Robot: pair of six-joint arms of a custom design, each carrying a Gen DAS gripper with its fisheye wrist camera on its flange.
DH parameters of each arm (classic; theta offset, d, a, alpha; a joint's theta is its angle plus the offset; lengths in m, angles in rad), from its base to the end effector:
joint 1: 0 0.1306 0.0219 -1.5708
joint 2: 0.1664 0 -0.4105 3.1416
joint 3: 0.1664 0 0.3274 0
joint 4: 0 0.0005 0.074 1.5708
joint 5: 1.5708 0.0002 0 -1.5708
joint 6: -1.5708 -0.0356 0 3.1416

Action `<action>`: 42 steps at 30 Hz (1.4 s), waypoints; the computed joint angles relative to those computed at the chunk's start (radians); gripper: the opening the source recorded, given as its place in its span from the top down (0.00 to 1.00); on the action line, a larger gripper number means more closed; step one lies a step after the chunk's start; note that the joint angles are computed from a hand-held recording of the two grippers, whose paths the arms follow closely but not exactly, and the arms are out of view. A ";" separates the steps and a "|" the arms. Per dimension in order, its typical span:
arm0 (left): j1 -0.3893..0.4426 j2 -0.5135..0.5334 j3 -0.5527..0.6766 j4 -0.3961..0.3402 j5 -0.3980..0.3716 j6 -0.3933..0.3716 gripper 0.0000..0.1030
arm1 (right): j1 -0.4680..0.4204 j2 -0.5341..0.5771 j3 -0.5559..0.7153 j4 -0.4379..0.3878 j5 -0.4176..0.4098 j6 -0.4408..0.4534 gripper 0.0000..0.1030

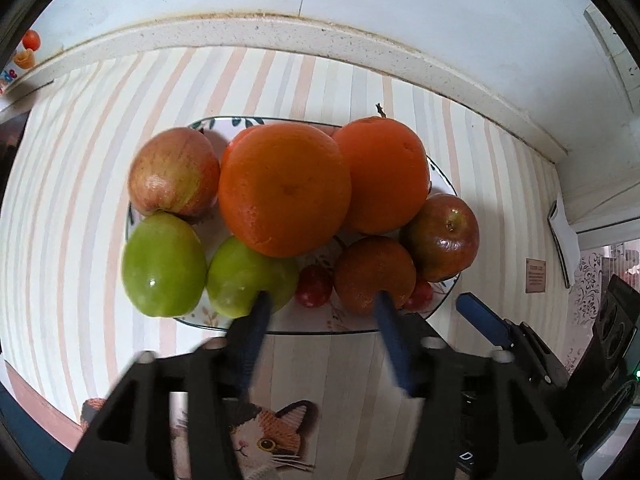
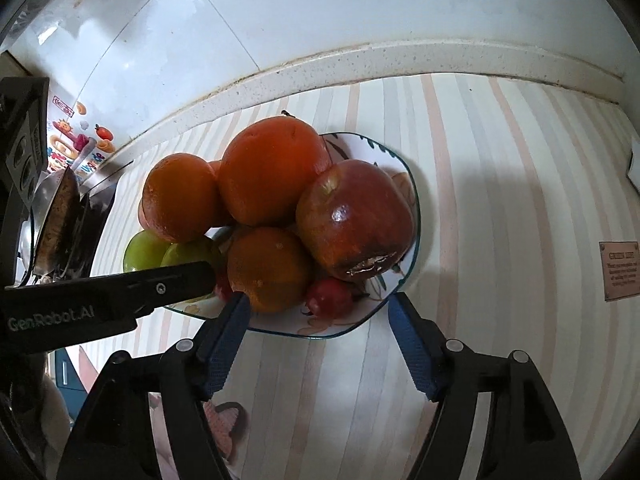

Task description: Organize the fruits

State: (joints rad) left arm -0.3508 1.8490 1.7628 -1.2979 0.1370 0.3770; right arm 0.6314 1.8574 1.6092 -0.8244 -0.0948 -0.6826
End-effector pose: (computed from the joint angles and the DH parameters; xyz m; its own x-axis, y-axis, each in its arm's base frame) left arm 0.5097 -0.1922 0.3656 -0.9921 -0.0253 -0.1232 -0.0010 0.9812 -0.1931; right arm 0.4593 0.3394 0.3230 -0.9439 0.0877 -0.3183 -0.0370 0.9299 0.3659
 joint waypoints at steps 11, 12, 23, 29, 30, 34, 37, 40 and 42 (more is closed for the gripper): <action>-0.016 -0.116 -0.087 0.014 -0.184 -0.013 0.08 | 0.004 -0.070 0.017 -0.130 0.054 0.048 0.07; -0.016 -0.132 -0.102 0.021 -0.197 -0.006 0.07 | 0.003 -0.077 0.020 -0.138 0.055 0.048 0.06; -0.030 -0.275 -0.186 0.034 -0.303 0.083 0.07 | 0.015 -0.140 0.083 -0.238 0.111 0.104 0.05; -0.045 -0.348 -0.196 0.030 -0.346 0.110 0.07 | 0.046 -0.197 0.091 -0.262 0.167 0.097 0.05; -0.050 -0.358 -0.197 0.030 -0.351 0.111 0.07 | 0.053 -0.207 0.095 -0.269 0.175 0.092 0.05; -0.075 -0.419 -0.204 0.014 -0.375 0.120 0.07 | 0.082 -0.260 0.100 -0.298 0.219 0.069 0.05; -0.101 -0.466 -0.203 -0.006 -0.400 0.141 0.07 | 0.114 -0.304 0.110 -0.333 0.251 0.043 0.05; -0.134 -0.515 -0.195 -0.039 -0.439 0.167 0.07 | 0.162 -0.349 0.127 -0.379 0.308 0.026 0.05; -0.161 -0.549 -0.187 -0.065 -0.457 0.183 0.07 | 0.196 -0.377 0.148 -0.420 0.341 0.007 0.04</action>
